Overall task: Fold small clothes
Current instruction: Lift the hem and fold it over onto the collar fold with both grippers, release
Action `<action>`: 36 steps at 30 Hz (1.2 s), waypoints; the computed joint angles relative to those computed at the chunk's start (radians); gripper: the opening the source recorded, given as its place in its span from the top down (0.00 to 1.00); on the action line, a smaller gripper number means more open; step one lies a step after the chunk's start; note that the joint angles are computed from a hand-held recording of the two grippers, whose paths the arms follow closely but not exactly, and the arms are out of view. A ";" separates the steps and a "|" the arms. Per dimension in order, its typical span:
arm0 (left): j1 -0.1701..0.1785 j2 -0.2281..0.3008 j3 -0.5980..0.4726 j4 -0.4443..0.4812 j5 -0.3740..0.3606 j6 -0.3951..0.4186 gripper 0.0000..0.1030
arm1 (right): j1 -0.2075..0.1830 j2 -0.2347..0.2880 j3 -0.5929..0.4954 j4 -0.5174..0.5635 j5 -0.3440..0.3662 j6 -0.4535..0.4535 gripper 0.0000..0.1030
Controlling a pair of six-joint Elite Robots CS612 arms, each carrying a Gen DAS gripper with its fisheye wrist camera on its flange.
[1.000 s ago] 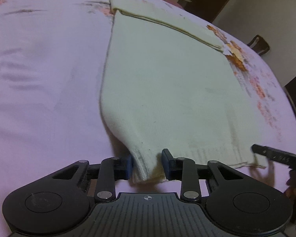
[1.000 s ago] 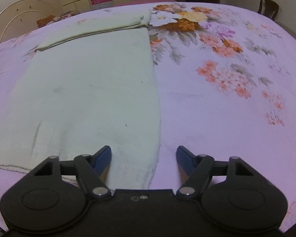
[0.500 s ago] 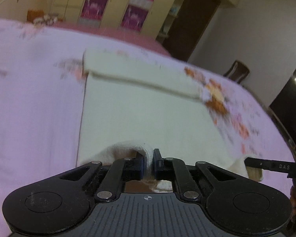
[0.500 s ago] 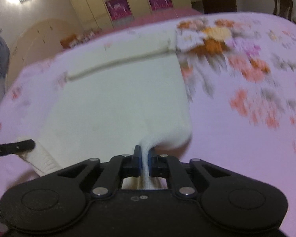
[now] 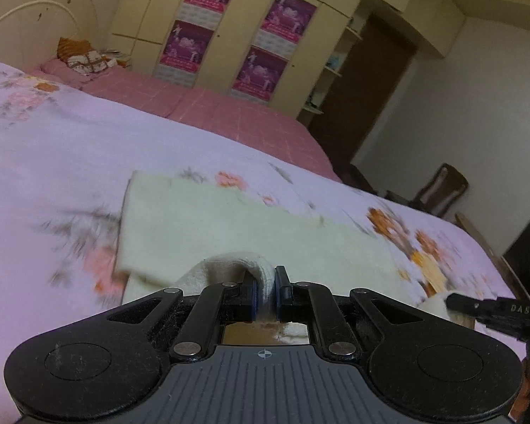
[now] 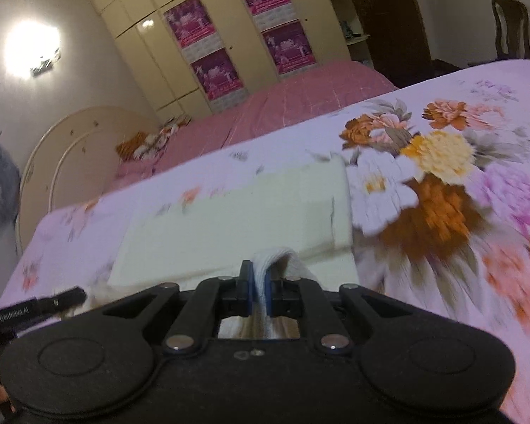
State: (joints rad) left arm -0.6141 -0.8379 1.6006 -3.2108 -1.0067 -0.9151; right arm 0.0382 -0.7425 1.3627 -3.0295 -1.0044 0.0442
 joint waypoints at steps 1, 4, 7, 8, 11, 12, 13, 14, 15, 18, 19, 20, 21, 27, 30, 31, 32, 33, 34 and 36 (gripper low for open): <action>0.010 0.015 -0.026 0.013 0.001 0.002 0.91 | 0.004 0.018 -0.031 0.014 -0.003 0.007 0.93; 0.040 0.053 -0.089 0.048 -0.013 0.003 0.91 | 0.013 0.082 -0.142 0.073 -0.006 0.026 0.93; 0.066 0.081 -0.139 0.093 -0.026 -0.007 0.91 | 0.017 0.138 -0.245 0.142 -0.004 0.059 0.93; 0.076 0.089 -0.156 0.119 -0.035 -0.022 0.91 | 0.019 0.157 -0.280 0.167 -0.001 0.071 0.93; 0.097 0.107 -0.198 0.199 -0.045 -0.055 0.91 | 0.023 0.207 -0.381 0.273 0.005 0.096 0.93; 0.102 0.112 -0.206 0.206 -0.052 -0.063 0.89 | 0.025 0.222 -0.407 0.287 0.002 0.112 0.89; 0.108 0.115 -0.212 0.208 -0.066 -0.067 0.75 | 0.028 0.232 -0.425 0.290 -0.016 0.118 0.84; 0.113 0.116 -0.215 0.206 -0.081 -0.066 0.62 | 0.032 0.238 -0.437 0.284 -0.043 0.115 0.75; 0.112 0.113 -0.215 0.218 -0.068 -0.069 0.23 | 0.035 0.242 -0.444 0.276 -0.064 0.112 0.60; 0.088 0.109 -0.194 0.165 0.071 -0.014 0.00 | 0.039 0.245 -0.447 0.223 -0.106 0.073 0.40; 0.091 0.105 -0.192 0.176 0.053 0.006 0.00 | 0.040 0.246 -0.449 0.215 -0.121 0.043 0.39; 0.095 0.103 -0.193 0.199 0.036 0.011 0.00 | 0.041 0.245 -0.447 0.213 -0.133 0.015 0.39; 0.098 0.102 -0.194 0.219 0.033 0.014 0.00 | 0.043 0.245 -0.446 0.218 -0.143 -0.012 0.38; 0.105 0.122 -0.217 0.269 0.026 0.055 0.21 | 0.055 0.259 -0.462 0.272 -0.159 -0.128 0.49; 0.112 0.128 -0.228 0.291 -0.005 0.063 0.57 | 0.058 0.271 -0.485 0.312 -0.152 -0.151 0.78; 0.110 0.128 -0.230 0.298 0.003 0.070 0.63 | 0.058 0.272 -0.489 0.326 -0.145 -0.163 0.81; 0.109 0.132 -0.236 0.306 0.016 0.080 0.65 | 0.060 0.272 -0.489 0.330 -0.143 -0.177 0.85; 0.105 0.132 -0.233 0.308 0.025 0.077 0.75 | 0.062 0.270 -0.486 0.324 -0.145 -0.192 0.88; 0.100 0.130 -0.231 0.317 0.040 0.067 0.87 | 0.064 0.271 -0.488 0.321 -0.151 -0.207 0.91; 0.100 0.128 -0.222 0.321 0.065 0.041 0.89 | 0.068 0.272 -0.488 0.297 -0.164 -0.224 0.95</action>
